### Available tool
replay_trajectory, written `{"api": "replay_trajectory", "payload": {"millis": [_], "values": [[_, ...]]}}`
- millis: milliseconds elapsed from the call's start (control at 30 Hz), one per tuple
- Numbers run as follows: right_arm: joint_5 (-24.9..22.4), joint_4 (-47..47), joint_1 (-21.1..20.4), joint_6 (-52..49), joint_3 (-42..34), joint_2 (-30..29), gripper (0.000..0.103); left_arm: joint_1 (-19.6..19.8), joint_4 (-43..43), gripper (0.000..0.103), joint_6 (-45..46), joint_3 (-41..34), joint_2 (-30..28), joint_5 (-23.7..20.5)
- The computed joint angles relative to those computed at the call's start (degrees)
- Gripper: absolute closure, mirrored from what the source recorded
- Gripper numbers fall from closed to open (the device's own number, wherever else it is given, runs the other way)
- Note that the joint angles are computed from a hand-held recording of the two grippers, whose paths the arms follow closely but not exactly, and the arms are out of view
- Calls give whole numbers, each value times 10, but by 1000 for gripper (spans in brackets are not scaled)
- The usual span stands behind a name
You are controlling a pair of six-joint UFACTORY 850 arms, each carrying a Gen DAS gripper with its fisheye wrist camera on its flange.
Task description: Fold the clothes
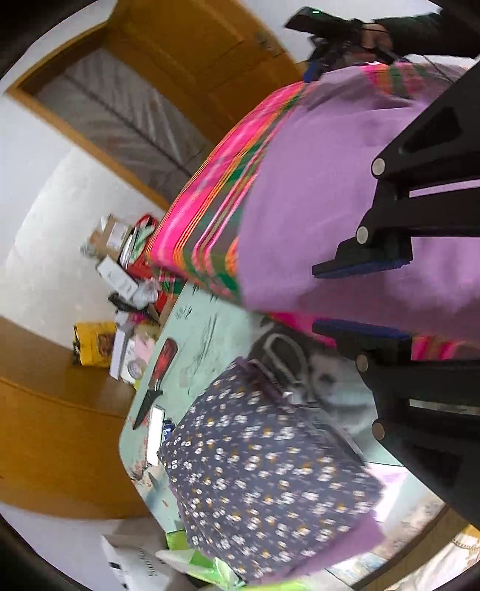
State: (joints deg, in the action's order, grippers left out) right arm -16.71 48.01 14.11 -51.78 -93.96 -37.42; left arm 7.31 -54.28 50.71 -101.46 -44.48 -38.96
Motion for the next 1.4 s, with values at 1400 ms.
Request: {"api": "replay_trajectory", "payload": {"millis": [1400], "values": [[-18,996,71,-727,531,394,58,77,-266,92,239,396,217,50]]}}
